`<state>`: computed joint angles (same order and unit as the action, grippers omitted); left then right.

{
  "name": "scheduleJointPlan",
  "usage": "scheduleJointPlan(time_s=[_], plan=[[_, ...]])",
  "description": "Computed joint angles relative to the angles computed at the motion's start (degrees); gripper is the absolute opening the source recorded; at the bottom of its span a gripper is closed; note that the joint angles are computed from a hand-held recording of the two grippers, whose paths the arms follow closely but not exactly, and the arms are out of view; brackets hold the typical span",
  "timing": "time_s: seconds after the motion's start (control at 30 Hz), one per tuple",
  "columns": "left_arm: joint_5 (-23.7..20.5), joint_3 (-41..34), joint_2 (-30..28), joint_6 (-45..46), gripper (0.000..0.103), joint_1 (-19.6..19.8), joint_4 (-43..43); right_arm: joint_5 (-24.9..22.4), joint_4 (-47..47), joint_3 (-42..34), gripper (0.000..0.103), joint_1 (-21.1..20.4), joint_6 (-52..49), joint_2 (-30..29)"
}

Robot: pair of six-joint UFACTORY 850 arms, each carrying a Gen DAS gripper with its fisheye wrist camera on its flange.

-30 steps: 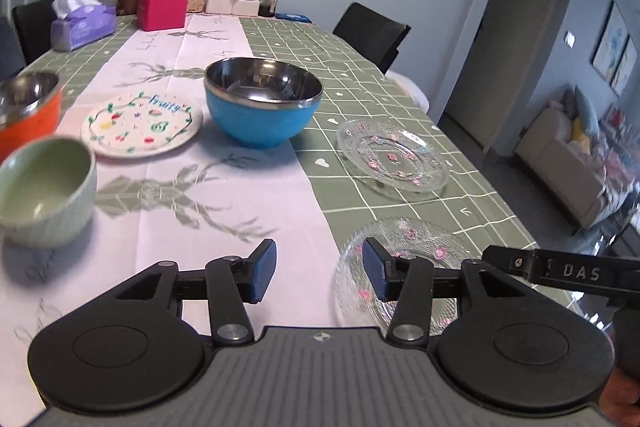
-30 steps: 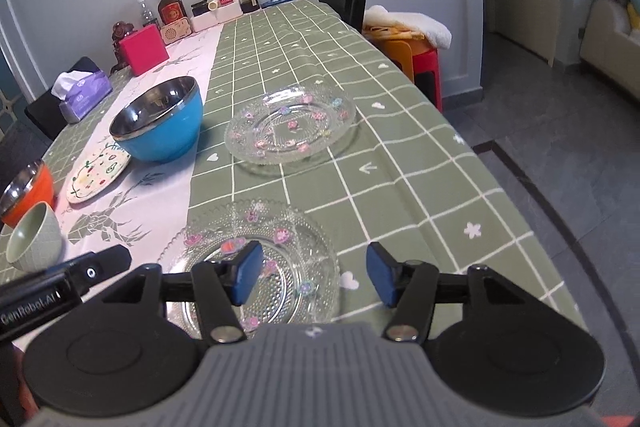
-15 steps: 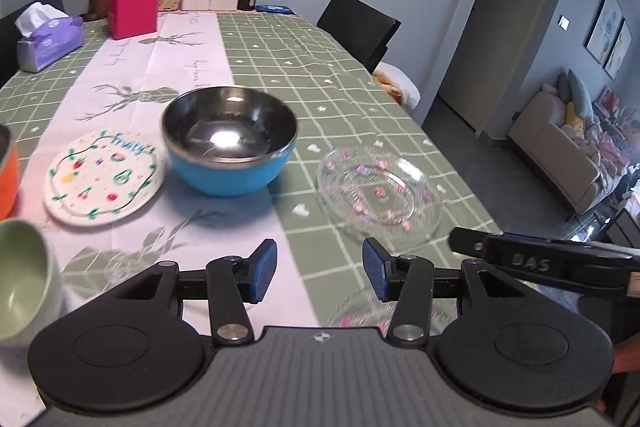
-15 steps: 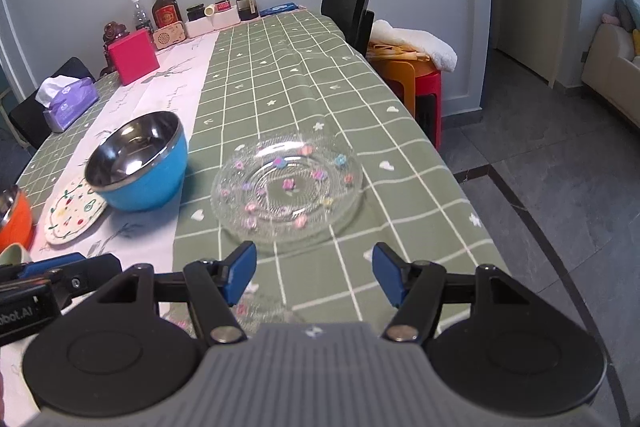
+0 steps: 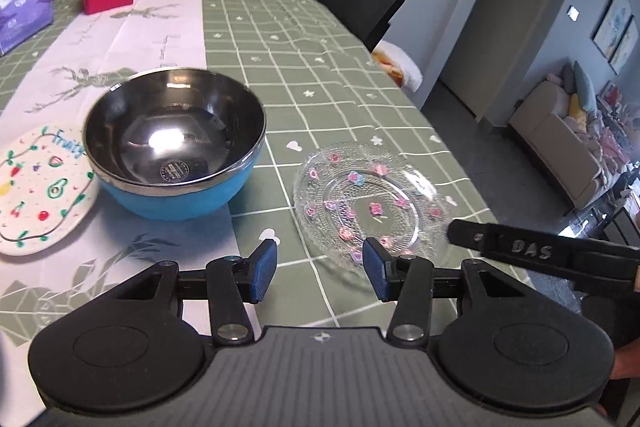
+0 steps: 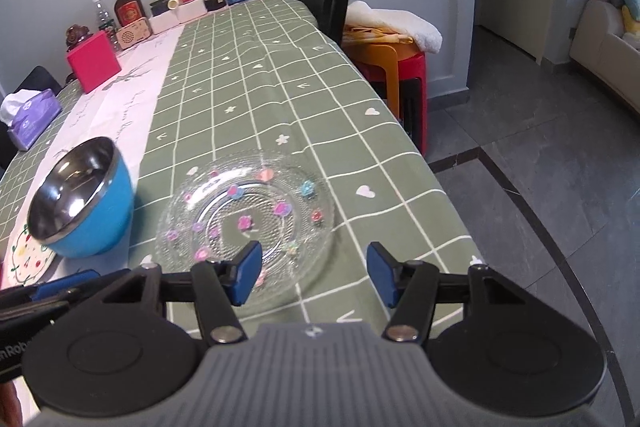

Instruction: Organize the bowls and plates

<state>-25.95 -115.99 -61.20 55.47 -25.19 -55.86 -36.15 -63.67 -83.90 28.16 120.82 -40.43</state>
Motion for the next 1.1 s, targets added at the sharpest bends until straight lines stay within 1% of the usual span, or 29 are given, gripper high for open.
scheduleJointPlan(time_s=[0.1, 0.17, 0.3, 0.33, 0.37, 0.4, 0.43, 0.47, 0.5, 0.53, 0.6, 0.63, 0.67, 0.73, 0.77, 0.83, 0.87, 0.93, 1.1], plan=[[-1.95, -3.59, -2.50, -3.82, 0.056, 0.12, 1.67, 3.11, -0.24, 1.21, 0.052, -1.49, 2.60, 0.48], [-2.31, -5.17, -3.58, -5.69, 0.056, 0.10, 2.75, 5.44, -0.60, 2.25, 0.049, -2.43, 5.02, 0.92], [-2.93, -7.75, -5.19, -7.45, 0.054, -0.08, 4.14, 7.51, -2.39, 3.53, 0.045, -3.31, 9.02, 1.37], [-2.86, -8.35, -5.56, -8.13, 0.053, -0.19, 4.72, 8.07, -3.22, 3.72, 0.043, -3.57, 10.09, 1.39], [-2.89, -9.27, -6.12, -9.31, 0.049, -0.31, 5.83, 8.75, -4.28, 3.99, 0.040, -3.79, 11.32, 1.46], [-3.03, -10.54, -6.84, -11.33, 0.044, -0.50, 7.72, 9.33, -5.03, 4.15, 0.034, -3.97, 12.15, 1.49], [-3.16, -11.51, -7.44, -12.92, 0.042, -0.59, 9.04, 9.97, -5.67, 4.24, 0.030, -4.22, 12.85, 1.44], [-3.32, -12.26, -7.95, -13.77, 0.039, -0.64, 9.69, 10.46, -6.18, 4.30, 0.028, -4.40, 13.37, 1.39], [-3.59, -13.01, -8.43, -14.42, 0.037, -0.68, 10.29, 10.92, -6.82, 4.41, 0.024, -4.54, 14.01, 1.35], [-3.69, -13.49, -8.76, -14.77, 0.035, -0.68, 10.53, 11.46, -7.43, 4.53, 0.021, -4.71, 14.69, 1.33], [-4.24, -14.79, -9.62, -15.44, 0.027, -0.66, 10.73, 12.80, -9.05, 4.93, 0.018, -5.15, 16.79, 1.35], [-4.62, -15.27, -9.96, -15.74, 0.024, -0.62, 10.70, 13.43, -9.99, 5.17, 0.017, -5.34, 18.13, 1.40], [-5.18, -16.03, -10.43, -16.41, 0.019, -0.60, 11.07, 14.22, -11.51, 5.48, 0.016, -5.53, 20.21, 1.48], [-5.08, -15.89, -10.45, -16.35, 0.019, -0.56, 10.34, 16.30, -15.76, 6.25, 0.010, -5.97, 25.29, 1.67], [-5.04, -15.88, -10.47, -16.60, 0.019, -0.56, 10.22, 17.40, -17.35, 6.49, 0.009, -6.19, 27.36, 1.69], [-5.07, -15.89, -10.46, -16.97, 0.018, -0.53, 10.25, 18.87, -17.54, 6.63, 0.007, -6.47, 28.79, 1.61], [-5.05, -15.83, -10.38, -17.08, 0.018, -0.53, 10.50, 19.04, -18.60, 6.80, 0.007, -6.48, 30.30, 1.63], [-4.60, -15.00, -9.80, -17.24, 0.016, -0.54, 10.72, 19.07, -16.75, 6.57, 0.006, -6.41, 28.50, 1.64], [-2.43, -9.75, -6.58, -16.35, 0.015, -0.44, 10.58, 18.89, -4.85, 4.84, 0.007, -5.83, 14.59, 1.31]])
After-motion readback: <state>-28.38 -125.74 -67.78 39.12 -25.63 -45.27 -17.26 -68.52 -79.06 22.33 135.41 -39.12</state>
